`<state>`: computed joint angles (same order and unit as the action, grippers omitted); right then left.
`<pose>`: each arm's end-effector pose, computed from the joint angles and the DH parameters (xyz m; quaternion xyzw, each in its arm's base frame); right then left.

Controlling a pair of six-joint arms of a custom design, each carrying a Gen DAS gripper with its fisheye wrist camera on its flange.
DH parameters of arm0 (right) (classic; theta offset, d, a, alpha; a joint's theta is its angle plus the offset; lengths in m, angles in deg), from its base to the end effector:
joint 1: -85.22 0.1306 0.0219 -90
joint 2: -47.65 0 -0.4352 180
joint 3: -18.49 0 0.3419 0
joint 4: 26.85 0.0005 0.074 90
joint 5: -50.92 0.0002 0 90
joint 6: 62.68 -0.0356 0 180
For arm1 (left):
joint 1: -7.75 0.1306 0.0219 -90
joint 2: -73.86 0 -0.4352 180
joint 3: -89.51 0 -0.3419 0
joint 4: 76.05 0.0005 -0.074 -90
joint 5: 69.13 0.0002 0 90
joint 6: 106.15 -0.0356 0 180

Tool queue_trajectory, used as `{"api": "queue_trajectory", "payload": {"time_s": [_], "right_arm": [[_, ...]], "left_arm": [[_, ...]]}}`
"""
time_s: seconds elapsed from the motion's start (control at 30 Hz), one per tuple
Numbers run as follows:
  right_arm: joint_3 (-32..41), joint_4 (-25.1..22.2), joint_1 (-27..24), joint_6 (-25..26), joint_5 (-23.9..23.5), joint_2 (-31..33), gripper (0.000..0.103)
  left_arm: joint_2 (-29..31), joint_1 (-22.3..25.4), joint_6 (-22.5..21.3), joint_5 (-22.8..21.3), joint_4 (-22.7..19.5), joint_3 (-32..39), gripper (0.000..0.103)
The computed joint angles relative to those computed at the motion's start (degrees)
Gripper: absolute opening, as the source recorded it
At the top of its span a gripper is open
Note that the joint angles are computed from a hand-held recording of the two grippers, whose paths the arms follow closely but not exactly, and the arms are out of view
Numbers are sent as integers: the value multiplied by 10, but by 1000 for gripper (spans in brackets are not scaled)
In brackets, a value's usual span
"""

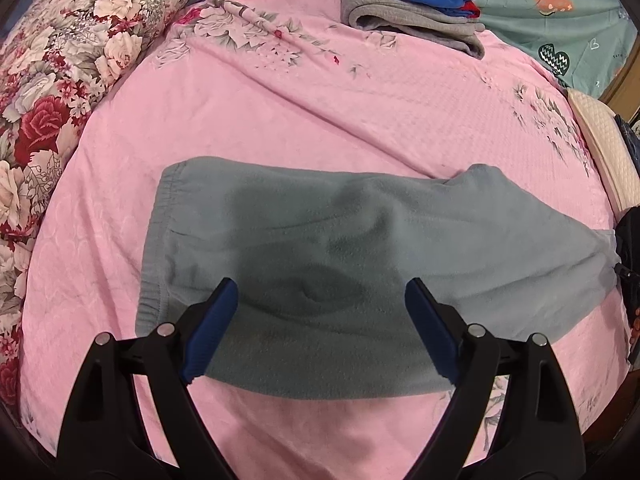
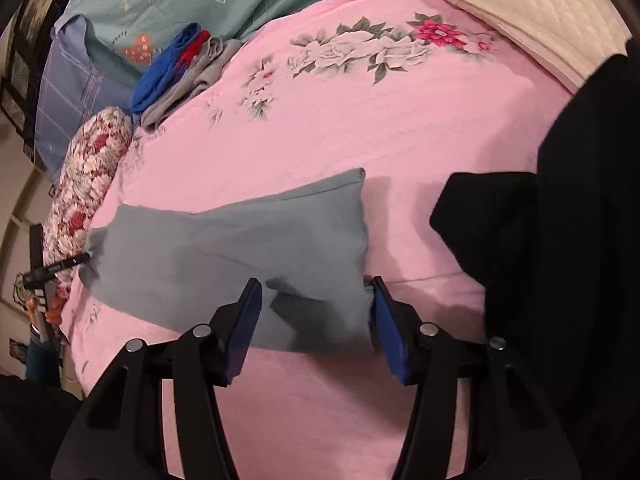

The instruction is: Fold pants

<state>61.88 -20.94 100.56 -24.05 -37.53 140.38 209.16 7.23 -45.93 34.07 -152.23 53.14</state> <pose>0.3329 0.0898 0.2305 0.2891 0.8718 0.2070 0.3370 0.7102 -0.0151 0.3855 0.2761 0.9352 -0.0609 0.2131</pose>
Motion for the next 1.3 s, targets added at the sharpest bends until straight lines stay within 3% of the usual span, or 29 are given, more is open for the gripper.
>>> {"api": "queue_trajectory", "payload": {"time_s": [0.17,0.27,0.33,0.67,0.97,1.03,1.17,1.3], "right_arm": [[-24,18,-22,-22,-27,-9,20],[-14,-13,-11,-13,0,-13,15],[-7,-24,-7,-13,4,-15,2],[143,-196,40,14,45,-17,1],[409,-304,97,120,-1,124,1],[450,-330,98,117,-8,151,1],[463,-339,97,105,2,160,1],[424,-320,97,87,34,124,1]], "left_arm": [[12,3,4,9,-17,22,87],[14,10,0,24,-20,29,87],[16,16,0,39,-25,36,87],[21,58,-29,143,-53,69,87],[40,85,-56,192,-93,109,87],[42,87,-60,191,-94,111,87],[61,84,-49,193,-119,143,87],[45,75,-61,188,-104,110,87]]}}
